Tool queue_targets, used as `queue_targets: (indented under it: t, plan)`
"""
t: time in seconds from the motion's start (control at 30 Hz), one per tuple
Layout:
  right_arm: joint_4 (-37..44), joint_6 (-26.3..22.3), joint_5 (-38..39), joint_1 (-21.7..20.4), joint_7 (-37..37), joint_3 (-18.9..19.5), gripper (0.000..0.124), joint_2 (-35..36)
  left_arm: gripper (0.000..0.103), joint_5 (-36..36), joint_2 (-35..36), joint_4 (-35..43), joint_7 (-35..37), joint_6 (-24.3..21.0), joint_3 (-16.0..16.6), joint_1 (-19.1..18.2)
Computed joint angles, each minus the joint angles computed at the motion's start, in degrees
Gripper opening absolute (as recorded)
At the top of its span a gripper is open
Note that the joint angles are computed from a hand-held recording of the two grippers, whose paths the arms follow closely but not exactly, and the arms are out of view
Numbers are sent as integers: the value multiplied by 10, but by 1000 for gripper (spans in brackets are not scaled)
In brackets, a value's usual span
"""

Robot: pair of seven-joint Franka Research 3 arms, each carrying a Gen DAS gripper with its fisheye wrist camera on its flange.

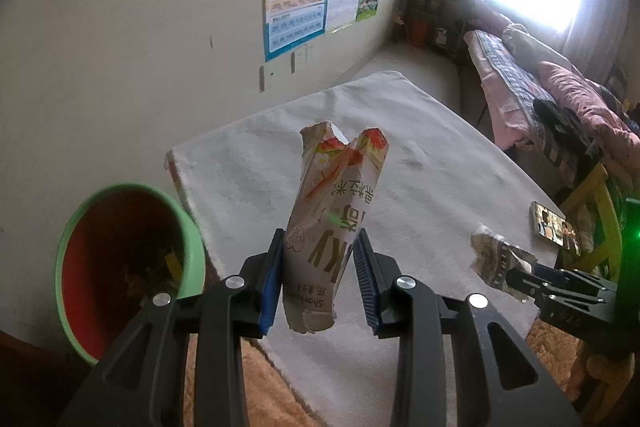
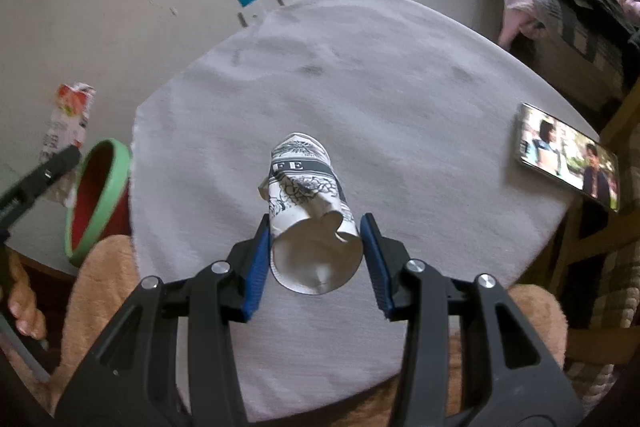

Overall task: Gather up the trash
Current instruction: 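Carry the Pocky box and paper cup over the red bin with both tools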

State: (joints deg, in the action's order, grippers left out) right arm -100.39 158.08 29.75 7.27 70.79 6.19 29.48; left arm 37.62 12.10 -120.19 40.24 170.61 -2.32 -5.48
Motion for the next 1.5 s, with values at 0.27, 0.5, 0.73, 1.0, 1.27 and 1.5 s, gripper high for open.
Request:
queue_targets:
  t: [0.27, 0.5, 0.73, 1.0, 1.27, 1.5]
  plan:
    - [12, -14, -6, 17, -12, 8, 43, -5, 32, 6, -21, -36, -24, 22, 11, 12]
    - [16, -18, -5, 28, -18, 12, 43, -8, 32, 0, -27, -52, -31, 26, 10, 25]
    - [34, -22, 7, 33, -37, 24, 43, -4, 33, 19, -34, -59, -56, 25, 16, 28]
    - [62, -37, 12, 46, -56, 34, 43, 8, 33, 47, -40, -61, -92, 17, 23, 37]
    - [93, -57, 7, 63, -70, 37, 43, 26, 33, 83, -54, -78, -142, 12, 28, 59]
    - [129, -73, -7, 80, -69, 37, 43, 50, 33, 105, -63, -96, -172, 18, 33, 82]
